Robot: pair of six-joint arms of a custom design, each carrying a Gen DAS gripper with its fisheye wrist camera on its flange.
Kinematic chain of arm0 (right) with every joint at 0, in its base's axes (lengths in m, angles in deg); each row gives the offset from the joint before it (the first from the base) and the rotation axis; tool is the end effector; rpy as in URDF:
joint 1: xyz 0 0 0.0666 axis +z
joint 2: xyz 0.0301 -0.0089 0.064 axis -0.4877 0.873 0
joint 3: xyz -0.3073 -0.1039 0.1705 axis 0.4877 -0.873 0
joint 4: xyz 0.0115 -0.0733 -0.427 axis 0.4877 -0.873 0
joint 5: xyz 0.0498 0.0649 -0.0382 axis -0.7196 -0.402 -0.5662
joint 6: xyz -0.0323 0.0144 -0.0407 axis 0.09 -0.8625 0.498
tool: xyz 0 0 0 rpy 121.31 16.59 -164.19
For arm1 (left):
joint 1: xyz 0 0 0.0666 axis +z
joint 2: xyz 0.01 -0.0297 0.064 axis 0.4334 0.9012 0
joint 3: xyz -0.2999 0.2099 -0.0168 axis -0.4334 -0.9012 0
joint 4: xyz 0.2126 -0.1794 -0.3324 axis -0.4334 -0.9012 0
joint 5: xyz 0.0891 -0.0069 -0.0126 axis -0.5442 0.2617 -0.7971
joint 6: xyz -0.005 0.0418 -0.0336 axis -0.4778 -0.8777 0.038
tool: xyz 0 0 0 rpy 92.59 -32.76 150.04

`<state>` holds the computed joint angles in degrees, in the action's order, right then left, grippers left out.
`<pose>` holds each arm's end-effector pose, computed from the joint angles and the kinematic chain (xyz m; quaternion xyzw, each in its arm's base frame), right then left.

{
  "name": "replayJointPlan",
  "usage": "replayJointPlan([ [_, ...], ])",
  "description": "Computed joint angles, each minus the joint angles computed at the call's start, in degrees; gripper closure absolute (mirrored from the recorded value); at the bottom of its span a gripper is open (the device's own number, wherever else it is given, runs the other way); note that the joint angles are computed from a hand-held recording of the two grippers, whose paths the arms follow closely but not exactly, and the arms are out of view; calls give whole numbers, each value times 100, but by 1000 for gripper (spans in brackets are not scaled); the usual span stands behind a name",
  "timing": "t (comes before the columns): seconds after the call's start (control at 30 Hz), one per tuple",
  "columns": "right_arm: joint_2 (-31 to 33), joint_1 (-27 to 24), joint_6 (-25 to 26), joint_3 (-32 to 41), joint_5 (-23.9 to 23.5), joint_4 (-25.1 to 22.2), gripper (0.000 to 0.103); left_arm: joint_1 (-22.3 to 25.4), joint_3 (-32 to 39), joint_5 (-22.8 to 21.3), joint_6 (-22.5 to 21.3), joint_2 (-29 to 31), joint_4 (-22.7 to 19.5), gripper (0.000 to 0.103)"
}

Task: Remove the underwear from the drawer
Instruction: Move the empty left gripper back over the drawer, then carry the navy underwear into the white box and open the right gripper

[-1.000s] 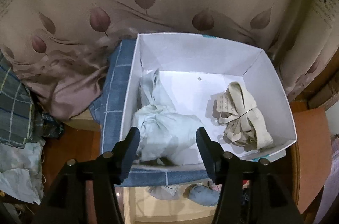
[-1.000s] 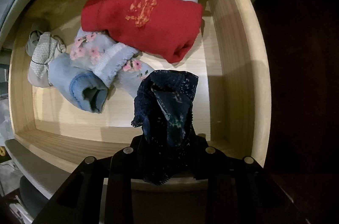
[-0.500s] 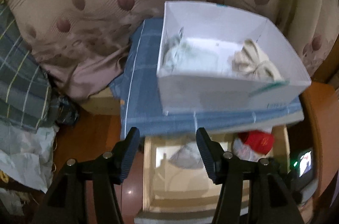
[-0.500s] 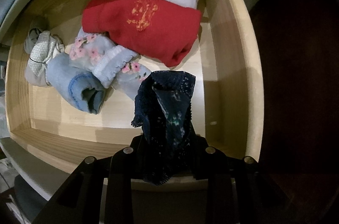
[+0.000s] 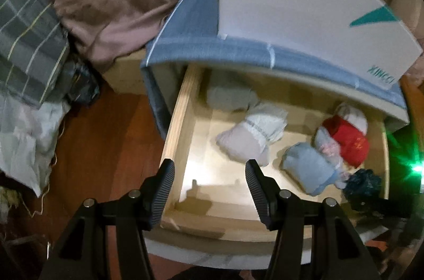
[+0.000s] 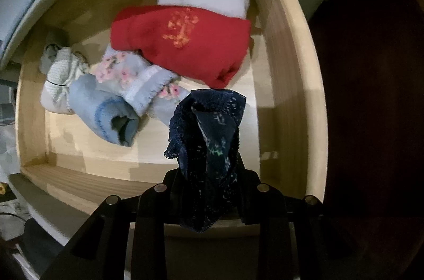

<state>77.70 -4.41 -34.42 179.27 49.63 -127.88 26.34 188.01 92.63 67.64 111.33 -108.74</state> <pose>0.5073 0.2358 0.4305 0.2660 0.9609 0.0674 0.0362 0.5618 0.0022 0.5564 0.1583 0.9693 -0.0235 0.1865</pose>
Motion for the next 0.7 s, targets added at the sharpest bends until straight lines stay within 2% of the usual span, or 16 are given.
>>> replayJointPlan([
  [0.23,-62,57,19,23,194,161,76,5,-892,-166,278,-392,427,46],
  [0.33,-92,74,-36,25,264,204,76,29,-1049,-204,321,-478,529,46],
  [0.4,-96,75,-53,32,316,239,76,96,-1186,-20,382,-578,686,46],
  [0.5,-169,101,-56,10,376,306,76,157,-1089,258,302,-479,470,46],
  [0.57,-185,91,-49,6,423,339,76,197,-1062,394,356,-460,476,46],
  [0.7,-255,98,-28,-15,462,471,76,201,-1128,390,463,-508,587,46],
])
